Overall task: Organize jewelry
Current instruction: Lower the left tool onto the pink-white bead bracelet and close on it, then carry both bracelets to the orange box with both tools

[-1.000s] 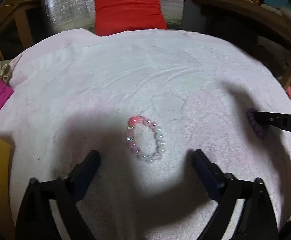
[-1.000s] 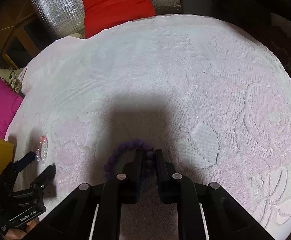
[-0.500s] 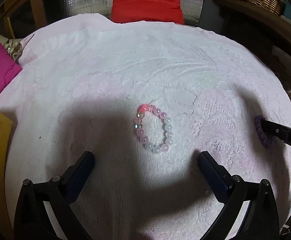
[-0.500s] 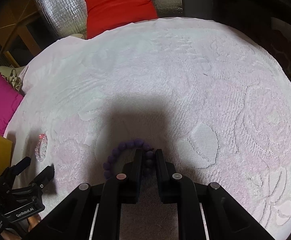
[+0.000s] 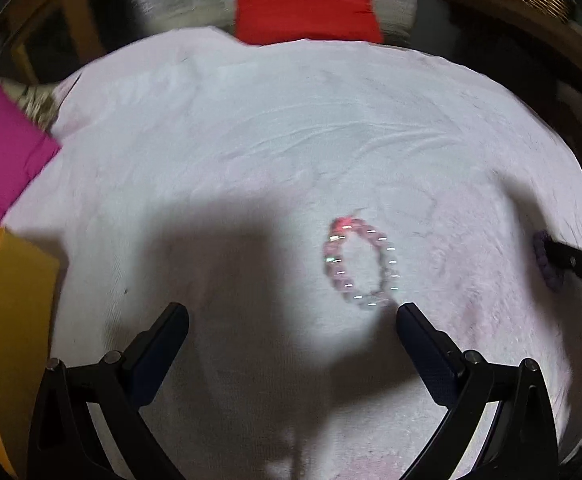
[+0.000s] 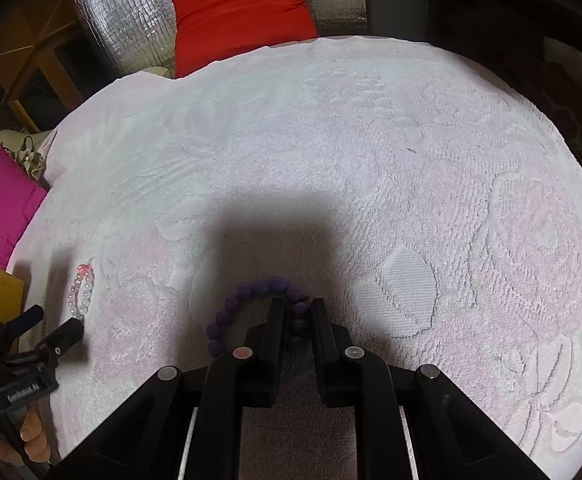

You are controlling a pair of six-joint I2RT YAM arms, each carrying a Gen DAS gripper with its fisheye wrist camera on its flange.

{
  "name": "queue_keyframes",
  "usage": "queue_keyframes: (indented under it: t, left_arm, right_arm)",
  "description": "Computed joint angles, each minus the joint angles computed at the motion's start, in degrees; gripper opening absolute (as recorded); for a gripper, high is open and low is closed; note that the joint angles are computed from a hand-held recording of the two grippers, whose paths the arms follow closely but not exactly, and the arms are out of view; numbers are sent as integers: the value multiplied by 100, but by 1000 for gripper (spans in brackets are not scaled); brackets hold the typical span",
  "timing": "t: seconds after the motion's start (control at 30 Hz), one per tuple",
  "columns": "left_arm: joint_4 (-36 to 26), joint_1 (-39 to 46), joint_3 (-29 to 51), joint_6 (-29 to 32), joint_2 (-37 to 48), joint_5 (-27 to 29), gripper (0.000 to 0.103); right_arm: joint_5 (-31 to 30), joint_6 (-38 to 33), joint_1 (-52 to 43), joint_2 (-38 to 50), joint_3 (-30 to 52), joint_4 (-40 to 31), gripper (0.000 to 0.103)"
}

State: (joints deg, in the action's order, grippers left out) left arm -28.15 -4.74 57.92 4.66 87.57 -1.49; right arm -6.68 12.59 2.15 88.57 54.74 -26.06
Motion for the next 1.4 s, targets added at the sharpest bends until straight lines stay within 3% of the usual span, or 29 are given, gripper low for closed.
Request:
queue_keyframes:
  t: [0.17,0.27,0.4,0.57,0.7,0.8,1.1,1.4]
  left_arm:
    - [145,-106,99,-48,95,123,103]
    - [291,-205,284,-91,409,-138,100]
    - [369,-47,289,-80,477,477,69]
    - [652,-196,66,151,296,436,27]
    - [663,-167,-1,231,169,559,9]
    - [569,26,-45,273,-26,1046,8]
    - [365,260,-113,537,-621,1575,8]
    - [3,709,-219,635,-1164,2029,8]
  right_arm:
    - [85,44,66,-64,-83,64,16]
    - [135,114,116,-88,-106,77,16]
    - [183,152,168,-120,-123,66,16]
    - [198,129,164,-148,-87,-22,16]
    - [392,66,265,-213,-109,-64,15]
    - [373,119,239,-235,-90,-117,11]
    - [225,276,-126,-433,-129,-205,11]
    - [179,585,220,-771,-91,-102,11]
